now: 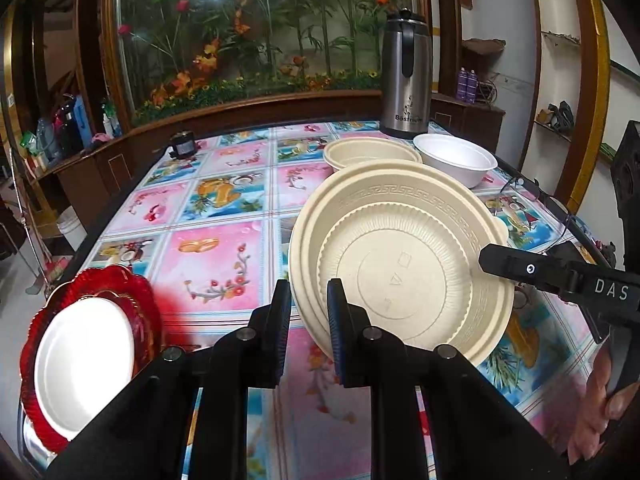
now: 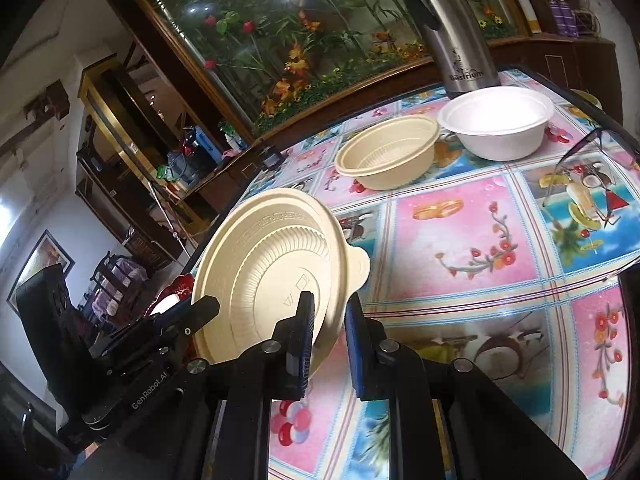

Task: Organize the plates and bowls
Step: 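Carry the beige bowl over the red plate stack with the left gripper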

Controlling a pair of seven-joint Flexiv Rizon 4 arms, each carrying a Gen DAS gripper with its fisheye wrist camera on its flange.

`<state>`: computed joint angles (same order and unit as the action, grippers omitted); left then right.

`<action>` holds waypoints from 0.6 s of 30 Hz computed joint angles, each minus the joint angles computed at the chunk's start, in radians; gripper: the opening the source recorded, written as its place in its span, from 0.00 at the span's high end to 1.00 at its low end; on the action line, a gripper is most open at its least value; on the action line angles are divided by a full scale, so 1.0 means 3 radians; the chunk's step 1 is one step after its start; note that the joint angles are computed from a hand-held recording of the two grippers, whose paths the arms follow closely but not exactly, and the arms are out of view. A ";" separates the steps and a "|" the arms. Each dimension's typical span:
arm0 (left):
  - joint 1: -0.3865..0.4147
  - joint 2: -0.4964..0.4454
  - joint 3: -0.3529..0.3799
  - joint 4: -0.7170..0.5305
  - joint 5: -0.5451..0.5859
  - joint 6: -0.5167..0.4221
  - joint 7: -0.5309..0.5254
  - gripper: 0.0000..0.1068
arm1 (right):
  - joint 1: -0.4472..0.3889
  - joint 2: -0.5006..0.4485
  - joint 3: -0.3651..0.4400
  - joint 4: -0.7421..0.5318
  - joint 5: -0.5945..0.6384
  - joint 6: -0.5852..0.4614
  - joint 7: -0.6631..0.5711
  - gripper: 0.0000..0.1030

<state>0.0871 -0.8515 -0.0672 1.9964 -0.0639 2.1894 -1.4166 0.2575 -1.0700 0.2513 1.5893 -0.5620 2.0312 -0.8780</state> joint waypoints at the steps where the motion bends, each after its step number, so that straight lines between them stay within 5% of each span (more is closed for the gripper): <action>1: -0.0003 -0.0002 0.0009 0.0010 0.0002 0.0029 -0.0004 0.85 | 0.0015 0.0009 -0.0006 0.0005 0.0007 -0.0006 -0.0004 0.85; 18: 0.0068 0.0011 0.0048 0.0136 0.0068 0.0328 -0.0077 0.85 | 0.0248 0.0129 -0.0113 0.0041 0.0247 -0.0076 -0.0150 0.85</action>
